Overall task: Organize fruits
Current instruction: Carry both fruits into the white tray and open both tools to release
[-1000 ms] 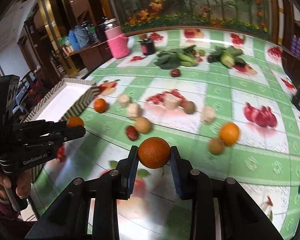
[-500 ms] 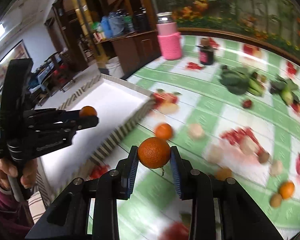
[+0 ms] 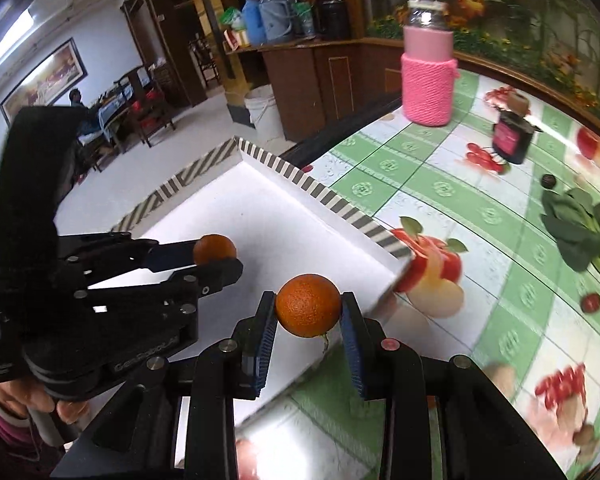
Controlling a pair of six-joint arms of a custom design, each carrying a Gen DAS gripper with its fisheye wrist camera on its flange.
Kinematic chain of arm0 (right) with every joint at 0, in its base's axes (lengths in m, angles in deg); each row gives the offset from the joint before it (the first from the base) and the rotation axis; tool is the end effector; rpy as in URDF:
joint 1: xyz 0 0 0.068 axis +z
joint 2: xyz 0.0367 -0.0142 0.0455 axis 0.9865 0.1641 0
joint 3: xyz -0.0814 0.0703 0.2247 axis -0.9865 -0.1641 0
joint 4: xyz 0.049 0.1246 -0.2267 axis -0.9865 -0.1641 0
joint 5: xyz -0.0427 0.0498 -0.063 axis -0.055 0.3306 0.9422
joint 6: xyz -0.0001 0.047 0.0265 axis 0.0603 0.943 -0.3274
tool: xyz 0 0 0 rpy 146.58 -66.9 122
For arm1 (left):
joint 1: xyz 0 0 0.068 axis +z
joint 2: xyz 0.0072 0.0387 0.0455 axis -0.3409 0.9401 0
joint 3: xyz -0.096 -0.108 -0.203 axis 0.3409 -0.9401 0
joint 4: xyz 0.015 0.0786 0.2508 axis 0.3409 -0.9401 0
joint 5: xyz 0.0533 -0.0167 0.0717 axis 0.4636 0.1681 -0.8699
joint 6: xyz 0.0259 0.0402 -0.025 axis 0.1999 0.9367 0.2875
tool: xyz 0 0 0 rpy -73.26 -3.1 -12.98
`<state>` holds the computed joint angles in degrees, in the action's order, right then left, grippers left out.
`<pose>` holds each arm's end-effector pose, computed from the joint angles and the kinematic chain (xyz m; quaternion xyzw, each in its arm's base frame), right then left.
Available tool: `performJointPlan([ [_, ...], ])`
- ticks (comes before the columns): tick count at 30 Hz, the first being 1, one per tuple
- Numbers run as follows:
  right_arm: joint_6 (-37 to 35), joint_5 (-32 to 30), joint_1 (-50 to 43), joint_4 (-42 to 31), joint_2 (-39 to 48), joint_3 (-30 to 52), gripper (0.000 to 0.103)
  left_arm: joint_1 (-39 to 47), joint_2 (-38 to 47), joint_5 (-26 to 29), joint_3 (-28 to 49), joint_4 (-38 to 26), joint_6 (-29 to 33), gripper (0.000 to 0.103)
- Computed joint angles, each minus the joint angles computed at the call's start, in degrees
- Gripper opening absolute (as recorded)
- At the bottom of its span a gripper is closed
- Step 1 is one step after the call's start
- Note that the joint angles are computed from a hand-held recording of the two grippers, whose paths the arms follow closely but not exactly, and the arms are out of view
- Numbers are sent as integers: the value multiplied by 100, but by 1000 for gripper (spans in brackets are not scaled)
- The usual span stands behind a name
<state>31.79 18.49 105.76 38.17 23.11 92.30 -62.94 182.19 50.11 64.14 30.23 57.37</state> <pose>0.2451 0.1111 0.0773 -0.0019 0.9473 0.0827 0.3096 0.3048 -0.2807 0.0643 0.2542 0.9271 -0.0928 0.2593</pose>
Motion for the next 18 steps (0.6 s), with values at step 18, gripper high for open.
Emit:
performJointPlan([
  [18, -385, -138, -31, 115, 1242, 786, 35, 175, 291, -192, 211, -72, -116, 28],
])
